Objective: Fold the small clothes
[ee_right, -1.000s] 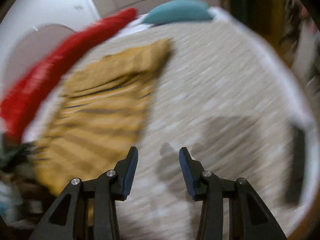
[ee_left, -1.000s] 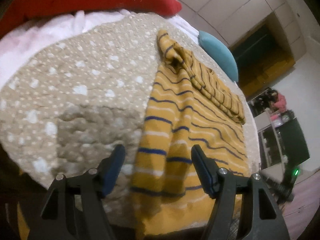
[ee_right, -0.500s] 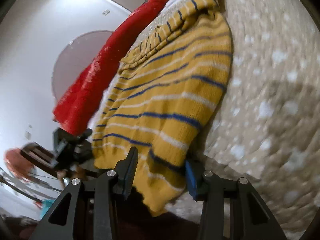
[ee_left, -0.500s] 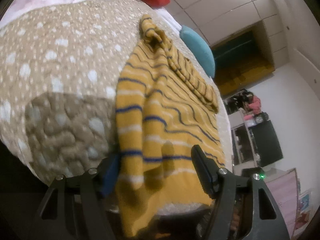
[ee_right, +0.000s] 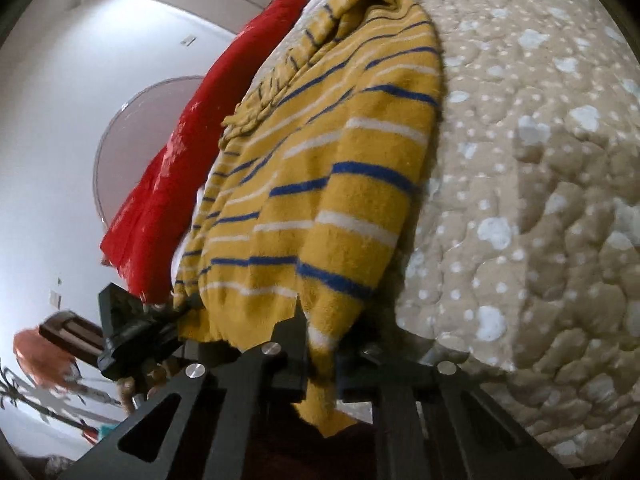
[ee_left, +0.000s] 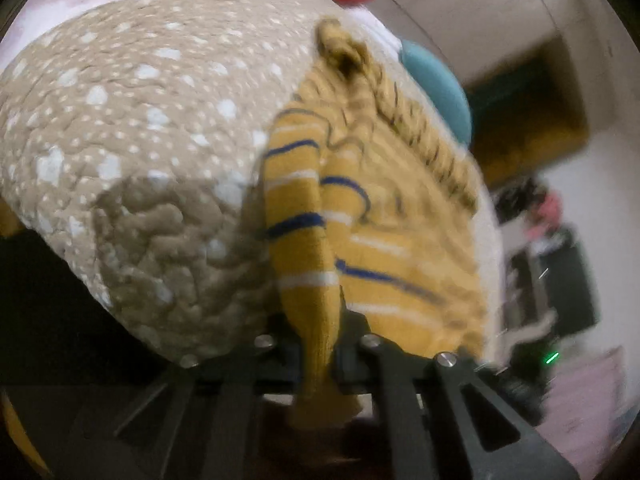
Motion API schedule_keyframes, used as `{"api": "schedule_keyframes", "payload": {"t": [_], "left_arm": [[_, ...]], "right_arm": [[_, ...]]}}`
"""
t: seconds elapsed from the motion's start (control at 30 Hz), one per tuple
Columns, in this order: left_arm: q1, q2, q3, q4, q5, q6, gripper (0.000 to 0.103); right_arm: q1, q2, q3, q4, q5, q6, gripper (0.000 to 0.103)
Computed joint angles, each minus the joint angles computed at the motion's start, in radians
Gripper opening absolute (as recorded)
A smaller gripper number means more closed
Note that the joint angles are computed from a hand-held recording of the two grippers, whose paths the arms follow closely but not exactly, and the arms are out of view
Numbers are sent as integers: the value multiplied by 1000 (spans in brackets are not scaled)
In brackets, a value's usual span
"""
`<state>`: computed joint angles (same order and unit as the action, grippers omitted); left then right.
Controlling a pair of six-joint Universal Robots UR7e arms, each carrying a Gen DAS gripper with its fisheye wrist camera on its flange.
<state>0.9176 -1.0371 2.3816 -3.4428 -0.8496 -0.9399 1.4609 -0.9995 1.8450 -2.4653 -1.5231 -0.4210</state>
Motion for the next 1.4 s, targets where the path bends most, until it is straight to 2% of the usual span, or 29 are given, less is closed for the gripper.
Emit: {"api": "schedule_keyframes", "payload": {"t": [0.13, 0.23, 0.27, 0.37, 0.43, 0.5, 0.57, 0.63, 0.73, 0.83, 0.97, 1.07, 1.23, 1.4], "left_arm": [[-105, -55, 23, -11, 94, 39, 9], [-183, -85, 32, 33, 154, 48, 8], [-212, -91, 42, 46, 163, 31, 8], [-242, -81, 67, 30, 152, -11, 8], [-242, -76, 84, 58, 147, -61, 8], [-217, -61, 95, 63, 114, -107, 8], [-187, -66, 98, 83, 91, -132, 8], [-191, -73, 101, 83, 107, -112, 8], [-206, -82, 61, 129, 173, -27, 8], [-178, -78, -22, 141, 204, 104, 8], [-116, -41, -183, 144, 236, 299, 8], [-42, -16, -320, 188, 206, 387, 8], [71, 48, -530, 314, 177, 443, 8], [161, 130, -732, 499, 174, 453, 9]], "right_arm": [[23, -51, 6, 10, 47, -23, 8], [32, -110, 19, 45, 69, -64, 7], [35, -134, 33, 51, 66, -78, 7], [21, -206, 83, 84, 66, -107, 7], [-3, -235, 109, 112, 56, -107, 7], [-18, -234, 125, 113, 16, -99, 7], [-29, -223, 121, 121, 8, -89, 7], [-25, -222, 102, 133, 14, -105, 7], [10, -211, 61, 137, 17, -147, 7], [57, -162, -11, 124, 37, -161, 7], [122, -58, -145, 77, 46, -163, 7], [165, 47, -275, 58, 31, -132, 7], [208, 230, -493, 28, -43, -69, 7], [214, 411, -739, 121, -125, 3, 7]]}}
